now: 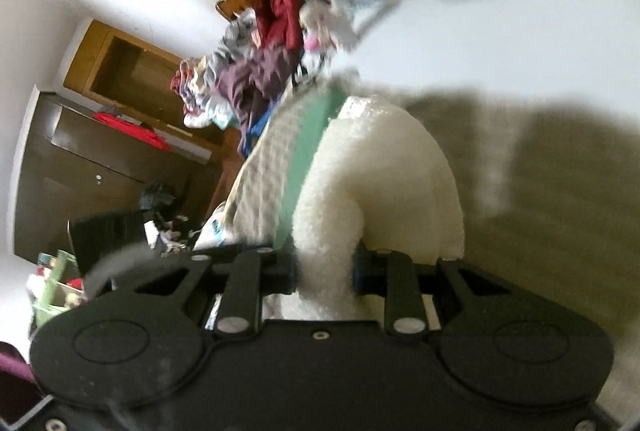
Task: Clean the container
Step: 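Tilt the container with the left gripper while the right gripper wipes its face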
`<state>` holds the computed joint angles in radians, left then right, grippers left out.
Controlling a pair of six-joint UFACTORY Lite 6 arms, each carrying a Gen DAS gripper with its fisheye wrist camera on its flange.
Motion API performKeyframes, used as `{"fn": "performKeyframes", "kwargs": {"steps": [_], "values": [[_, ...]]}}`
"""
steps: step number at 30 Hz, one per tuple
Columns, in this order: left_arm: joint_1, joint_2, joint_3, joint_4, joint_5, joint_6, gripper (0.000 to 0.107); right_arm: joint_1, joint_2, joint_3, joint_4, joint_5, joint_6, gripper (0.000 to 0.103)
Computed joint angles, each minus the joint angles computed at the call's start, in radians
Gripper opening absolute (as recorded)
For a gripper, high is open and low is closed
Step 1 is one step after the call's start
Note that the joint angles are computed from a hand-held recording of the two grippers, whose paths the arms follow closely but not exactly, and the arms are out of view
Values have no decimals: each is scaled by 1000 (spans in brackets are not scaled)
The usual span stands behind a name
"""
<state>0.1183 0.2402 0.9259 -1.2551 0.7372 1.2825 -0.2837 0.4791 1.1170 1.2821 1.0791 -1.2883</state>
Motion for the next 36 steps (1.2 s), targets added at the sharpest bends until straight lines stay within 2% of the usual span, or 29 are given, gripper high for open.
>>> {"fn": "performKeyframes", "kwargs": {"steps": [7,11,13,15,20,23,30,36], "values": [[42,-37,-36,-29,-4,34,70,156,167,453,-124,-118,186,23],[50,-18,-30,-48,-1,41,71,236,336,768,-278,-107,367,23],[48,-13,-28,-55,8,48,71,278,425,926,-373,-63,464,23],[50,-11,-30,-66,24,61,71,308,452,986,-465,-30,506,23],[49,0,-37,-62,18,80,71,341,417,963,-589,2,529,23],[44,11,-37,-66,24,98,71,344,361,883,-641,26,498,23],[40,14,-59,-60,43,138,71,364,206,667,-694,43,417,23],[33,-18,-106,-48,36,185,71,389,155,597,-713,42,391,23]]}}
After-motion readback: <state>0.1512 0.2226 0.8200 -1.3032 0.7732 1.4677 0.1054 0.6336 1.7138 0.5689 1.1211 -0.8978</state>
